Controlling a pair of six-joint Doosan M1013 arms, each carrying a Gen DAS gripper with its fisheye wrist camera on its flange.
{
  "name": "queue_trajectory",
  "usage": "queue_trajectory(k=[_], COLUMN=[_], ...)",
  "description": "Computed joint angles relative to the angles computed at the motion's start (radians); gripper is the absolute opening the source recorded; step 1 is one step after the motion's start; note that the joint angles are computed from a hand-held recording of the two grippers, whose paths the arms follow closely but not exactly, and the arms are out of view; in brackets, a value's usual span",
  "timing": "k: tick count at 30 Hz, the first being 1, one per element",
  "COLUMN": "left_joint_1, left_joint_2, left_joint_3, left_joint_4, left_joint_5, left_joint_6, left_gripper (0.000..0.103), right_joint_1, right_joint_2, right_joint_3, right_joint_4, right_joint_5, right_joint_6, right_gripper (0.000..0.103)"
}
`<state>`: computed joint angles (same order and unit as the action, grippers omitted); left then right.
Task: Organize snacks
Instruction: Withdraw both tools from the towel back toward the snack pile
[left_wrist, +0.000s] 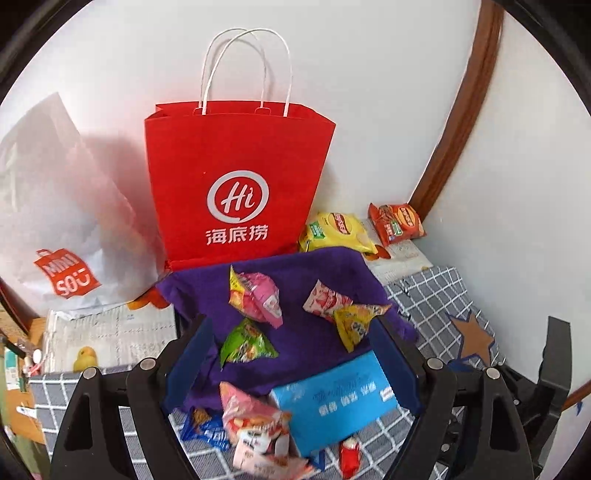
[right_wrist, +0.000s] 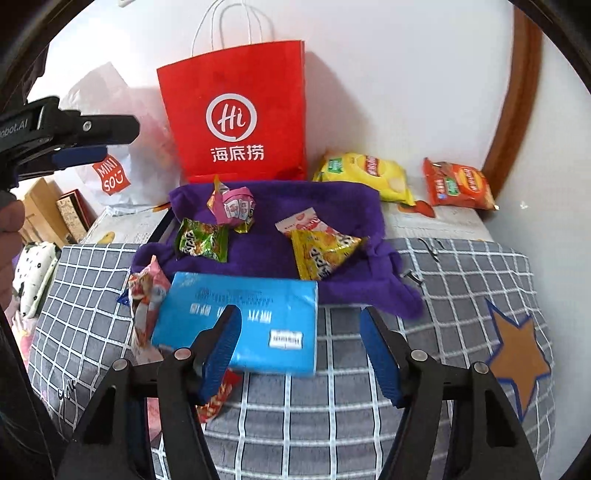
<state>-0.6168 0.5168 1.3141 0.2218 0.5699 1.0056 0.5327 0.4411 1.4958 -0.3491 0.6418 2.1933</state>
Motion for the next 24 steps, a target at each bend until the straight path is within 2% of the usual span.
queue_trajectory(k=[5, 11, 24], left_joint_1=[-0.013, -0.019, -0.006], left_joint_2=[-0.033, -0.059, -0.085], left_joint_3=[0.06, 0.122, 0.219], left_joint_4=[0.041, 0.052, 0.021], left_joint_5=[-0.002, 0.004, -0.007], left_joint_6=[-0.051, -0.092, -0.114], left_gripper=[0.085, 0.084, 0.084], right_joint_1=[0.019, 0.046, 0.066], right_joint_2=[-0.022, -0.024, 0.003], right_joint_3=[0.035, 0.052, 0.047], right_joint_4=[-0.013, -0.02, 0.076], right_joint_5=[-0.012, -0.012, -0.003], right_joint_6=[0.045, 0.05, 0.001], right_gripper=[0.061, 0.059, 0.058])
